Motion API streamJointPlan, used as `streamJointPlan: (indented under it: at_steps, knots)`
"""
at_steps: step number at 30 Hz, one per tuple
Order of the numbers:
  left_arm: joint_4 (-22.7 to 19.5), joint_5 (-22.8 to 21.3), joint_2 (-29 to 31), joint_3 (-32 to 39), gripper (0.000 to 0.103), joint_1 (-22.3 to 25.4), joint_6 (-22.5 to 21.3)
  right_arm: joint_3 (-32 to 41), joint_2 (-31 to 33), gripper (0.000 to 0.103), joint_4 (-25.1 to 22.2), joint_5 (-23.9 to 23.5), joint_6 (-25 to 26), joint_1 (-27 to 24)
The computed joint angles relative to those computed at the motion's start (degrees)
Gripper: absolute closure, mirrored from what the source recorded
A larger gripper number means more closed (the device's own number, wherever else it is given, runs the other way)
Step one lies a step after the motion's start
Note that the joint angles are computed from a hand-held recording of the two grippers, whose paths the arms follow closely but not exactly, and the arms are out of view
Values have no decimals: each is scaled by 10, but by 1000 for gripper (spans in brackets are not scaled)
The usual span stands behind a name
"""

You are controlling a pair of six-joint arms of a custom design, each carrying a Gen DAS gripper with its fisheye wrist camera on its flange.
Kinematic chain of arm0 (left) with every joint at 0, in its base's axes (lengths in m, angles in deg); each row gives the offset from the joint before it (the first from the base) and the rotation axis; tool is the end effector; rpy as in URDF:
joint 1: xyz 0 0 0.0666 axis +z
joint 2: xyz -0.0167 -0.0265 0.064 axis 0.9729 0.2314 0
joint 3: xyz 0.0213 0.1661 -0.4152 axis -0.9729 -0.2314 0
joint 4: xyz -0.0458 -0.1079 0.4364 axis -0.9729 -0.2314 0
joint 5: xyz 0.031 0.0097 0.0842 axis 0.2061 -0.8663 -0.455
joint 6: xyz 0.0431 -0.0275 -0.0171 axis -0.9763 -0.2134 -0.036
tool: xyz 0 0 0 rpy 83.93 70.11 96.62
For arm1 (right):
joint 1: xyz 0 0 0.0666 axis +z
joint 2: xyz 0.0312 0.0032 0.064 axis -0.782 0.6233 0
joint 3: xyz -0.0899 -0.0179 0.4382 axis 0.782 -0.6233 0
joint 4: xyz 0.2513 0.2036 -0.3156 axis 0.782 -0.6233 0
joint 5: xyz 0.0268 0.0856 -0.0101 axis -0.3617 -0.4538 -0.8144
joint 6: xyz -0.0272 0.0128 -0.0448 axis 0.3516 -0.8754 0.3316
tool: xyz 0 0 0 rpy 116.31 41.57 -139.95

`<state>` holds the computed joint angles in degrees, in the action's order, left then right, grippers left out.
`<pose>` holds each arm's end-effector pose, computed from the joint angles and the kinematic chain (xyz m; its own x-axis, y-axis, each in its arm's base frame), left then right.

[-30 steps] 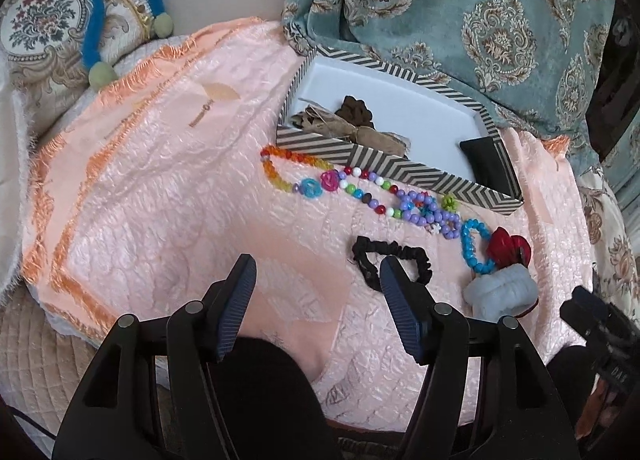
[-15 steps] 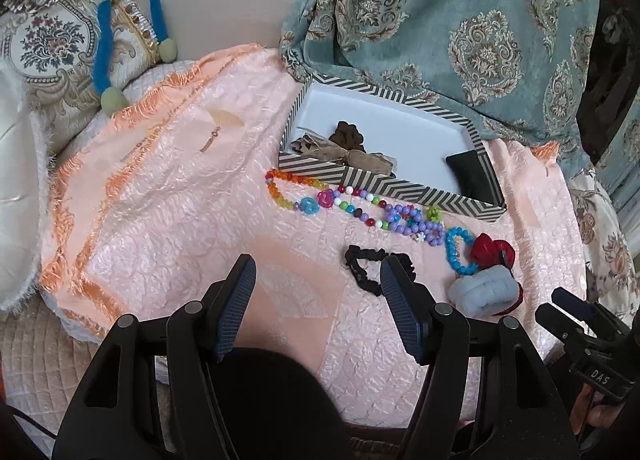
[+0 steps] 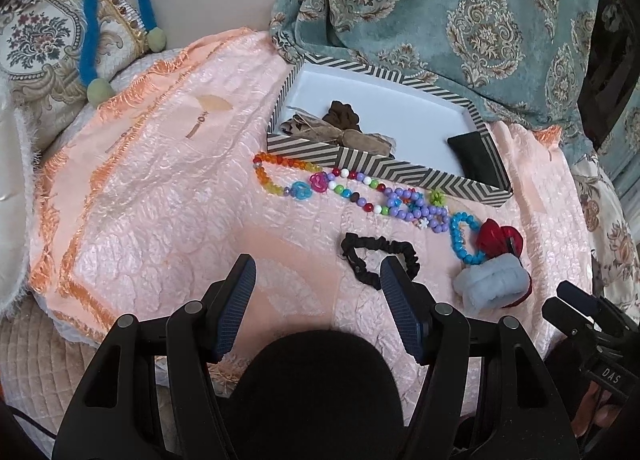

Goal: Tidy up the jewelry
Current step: 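Grasp the black scrunchie with left tool while right tool grasps the grey fuzzy band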

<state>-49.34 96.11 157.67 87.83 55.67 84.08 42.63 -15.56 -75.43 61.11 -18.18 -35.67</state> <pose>0.4759 -0.1882 0.5452 -0.7865 0.2758 -0.5526 0.4110 0.9016 -0.1351 0.3262 0.0878 0.5488 -0.7557 0.3520 -0.5523 0.2432 0.9338 0.2623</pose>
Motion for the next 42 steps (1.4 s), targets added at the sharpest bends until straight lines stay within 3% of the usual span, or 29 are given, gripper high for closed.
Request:
streamJointPlan:
  at_steps: [6, 18, 19, 21, 25, 27, 28, 30, 32, 42]
  knots:
    - [-10, 16, 18, 4, 38, 9, 5, -4, 6, 39, -4, -5, 7, -4]
    - [-53, 61, 81, 31, 37, -3, 5, -30, 16, 39, 28, -63, 23, -43]
    - [-52, 62, 85, 34, 37, -5, 5, -32, 18, 41, 32, -64, 27, -44]
    - [-46, 52, 91, 38, 37, -14, 5, -34, 21, 57, 39, -67, 36, -47]
    - [-39, 46, 106, 43, 37, -25, 3, -40, 27, 75, 50, -61, 54, -48]
    - [-41, 43, 112, 44, 45, -26, 0, -43, 26, 80, 54, -61, 57, -48]
    - [-35, 42, 110, 42, 53, -26, -1, -44, 22, 85, 57, -61, 59, -48]
    - [-31, 45, 107, 42, 82, -25, -13, -43, 17, 94, 61, -63, 61, -49]
    - [-32, 52, 107, 43, 91, -20, -17, -38, 13, 94, 62, -59, 66, -50]
    - [-19, 70, 84, 47, 95, -6, -18, -19, 7, 95, 61, -61, 73, -55]
